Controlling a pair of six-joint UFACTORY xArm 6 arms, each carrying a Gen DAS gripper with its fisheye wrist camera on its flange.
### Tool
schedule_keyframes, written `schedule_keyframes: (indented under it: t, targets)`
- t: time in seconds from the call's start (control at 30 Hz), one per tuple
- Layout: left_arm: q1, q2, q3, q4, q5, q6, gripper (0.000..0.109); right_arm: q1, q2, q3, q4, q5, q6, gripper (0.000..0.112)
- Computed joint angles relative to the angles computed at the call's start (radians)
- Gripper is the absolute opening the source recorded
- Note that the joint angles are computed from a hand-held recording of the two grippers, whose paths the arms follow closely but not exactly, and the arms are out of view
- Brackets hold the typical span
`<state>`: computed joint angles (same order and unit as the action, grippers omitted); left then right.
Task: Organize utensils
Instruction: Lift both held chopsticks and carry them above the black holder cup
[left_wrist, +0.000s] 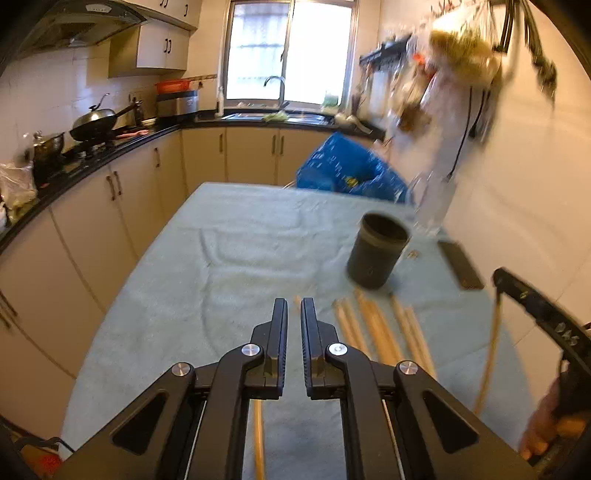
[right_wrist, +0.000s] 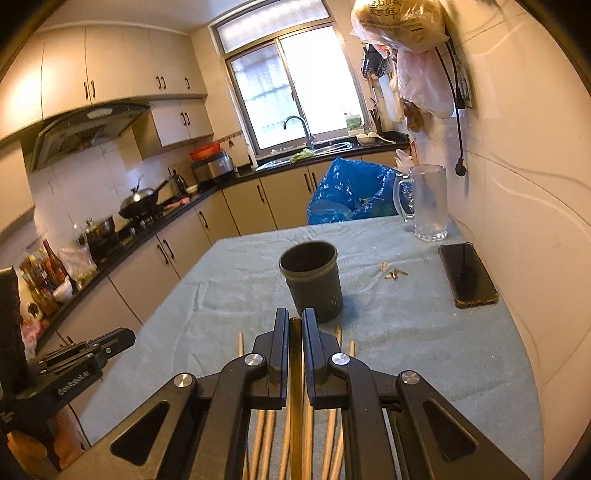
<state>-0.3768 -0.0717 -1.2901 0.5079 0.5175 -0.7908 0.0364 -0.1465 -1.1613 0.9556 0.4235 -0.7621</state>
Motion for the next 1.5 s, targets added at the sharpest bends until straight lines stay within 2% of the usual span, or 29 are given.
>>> schedule_keyframes:
  t: [0.23,0.3,0.37,0.4,0.5,0.6,0.7,0.73,0.8,0.87,0.9,0.97,1.0,1.03,1.1,1.17,1.33,1.5]
  targets:
    - [0.034,0.02,-0.067,-0.274,-0.114,0.201,0.005,-0.048,0.059,-0.11,0.086,0.072,-0.009,0.008]
    - [0.035,0.037,-0.1,-0.282,-0.113,0.215,0.005,-0.058,0.08,-0.146,0.089,0.08,0.002,0.008]
    - [0.028,0.062,-0.147,-0.246,-0.06,0.216,0.005,-0.065,0.093,-0.17,0.09,0.083,0.009,0.008]
    - [0.023,0.074,-0.166,-0.244,-0.019,0.232,0.009,-0.069,0.098,-0.179,0.092,0.09,0.01,0.008]
    - [0.017,0.116,-0.194,-0.277,0.131,0.298,0.049,-0.069,0.098,-0.172,0.095,0.101,0.002,0.008]
    - [0.018,0.157,-0.174,-0.242,0.228,0.274,0.049,-0.07,0.099,-0.165,0.106,0.086,-0.009,0.008]
    - [0.023,0.228,-0.193,-0.221,0.306,0.278,0.049,-0.091,0.117,-0.193,0.104,0.129,0.021,0.008]
    - [0.026,0.257,-0.204,-0.221,0.331,0.283,0.049,-0.094,0.119,-0.198,0.101,0.136,0.028,0.008]
    - [0.035,0.304,-0.236,-0.253,0.363,0.303,0.042,-0.098,0.121,-0.201,0.092,0.145,0.039,0.008]
    - [0.042,0.335,-0.258,-0.289,0.38,0.327,0.041,-0.096,0.113,-0.195,0.084,0.138,0.038,0.008]
    - [0.039,0.339,-0.261,-0.266,0.367,0.32,0.04,-0.094,0.11,-0.191,0.079,0.133,0.038,0.008]
    - [0.036,0.354,-0.28,-0.272,0.38,0.348,0.034,-0.094,0.111,-0.193,0.073,0.134,0.042,0.008]
    - [0.034,0.358,-0.285,-0.282,0.38,0.371,0.024,-0.094,0.111,-0.195,0.07,0.138,0.044,0.008]
    - [0.034,0.359,-0.287,-0.305,0.377,0.413,0.006,-0.094,0.113,-0.2,0.066,0.144,0.043,0.008]
    - [0.029,0.365,-0.299,-0.295,0.384,0.427,0.005,-0.093,0.119,-0.211,0.058,0.151,0.043,0.008]
    - [0.035,0.346,-0.271,-0.299,0.346,0.417,0.005,-0.091,0.126,-0.221,0.057,0.16,0.034,0.008]
    - [0.071,0.236,-0.15,-0.413,0.179,0.408,0.004,-0.086,0.129,-0.225,0.066,0.169,0.008,0.008]
    - [0.095,0.139,-0.093,-0.458,0.092,0.393,0.004,-0.092,0.103,-0.201,0.113,0.172,-0.027,0.008]
